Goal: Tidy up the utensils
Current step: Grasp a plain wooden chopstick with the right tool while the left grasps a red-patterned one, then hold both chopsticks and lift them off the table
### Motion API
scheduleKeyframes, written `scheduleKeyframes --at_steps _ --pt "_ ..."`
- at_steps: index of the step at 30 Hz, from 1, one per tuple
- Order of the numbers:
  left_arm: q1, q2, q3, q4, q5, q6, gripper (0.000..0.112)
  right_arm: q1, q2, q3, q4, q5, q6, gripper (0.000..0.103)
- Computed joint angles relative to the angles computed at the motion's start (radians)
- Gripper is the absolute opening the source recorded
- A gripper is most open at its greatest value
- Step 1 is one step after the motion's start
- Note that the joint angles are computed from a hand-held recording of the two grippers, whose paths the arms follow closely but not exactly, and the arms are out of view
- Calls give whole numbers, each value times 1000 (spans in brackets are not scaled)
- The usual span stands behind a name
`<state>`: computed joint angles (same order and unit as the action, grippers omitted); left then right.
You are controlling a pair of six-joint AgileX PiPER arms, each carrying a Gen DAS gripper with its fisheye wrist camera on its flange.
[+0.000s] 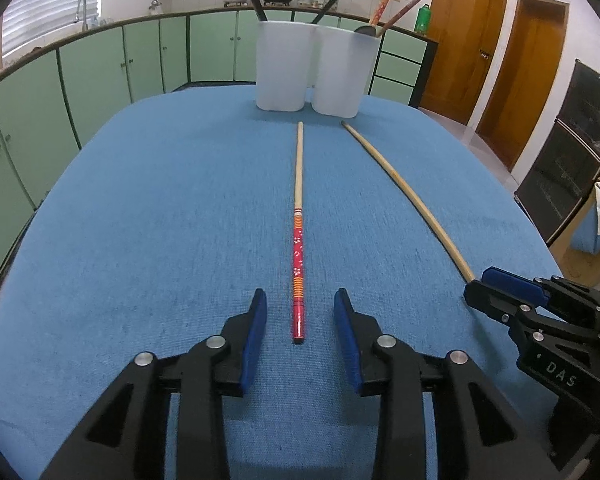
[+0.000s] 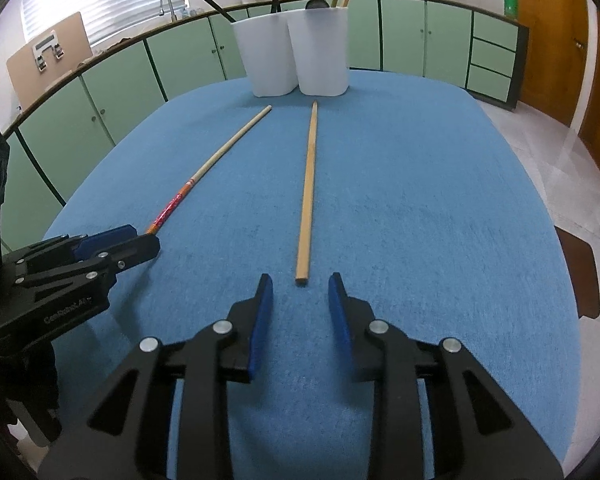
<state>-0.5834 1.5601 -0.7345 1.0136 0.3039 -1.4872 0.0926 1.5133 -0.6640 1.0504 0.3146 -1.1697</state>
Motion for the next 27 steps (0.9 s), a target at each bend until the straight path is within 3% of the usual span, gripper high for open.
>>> scheduleKeyframes --at_steps 5,10,14,20,27 --pt "-7 1 0 11 15 -8 34 23 33 -33 -52 -21 56 21" --pt "-28 2 -1 30 58 -56 21 46 40 -40 -115 -53 124 7" --pt "-37 12 -11 22 68 -42 6 67 36 -33 -165 -87 175 6" --pt "-12 -25 -3 -57 37 38 5 43 -7 -19 -119 -67 129 6" --pt "-59 -181 -16 -77 136 116 5 2 -133 -51 -187 2 177 6"
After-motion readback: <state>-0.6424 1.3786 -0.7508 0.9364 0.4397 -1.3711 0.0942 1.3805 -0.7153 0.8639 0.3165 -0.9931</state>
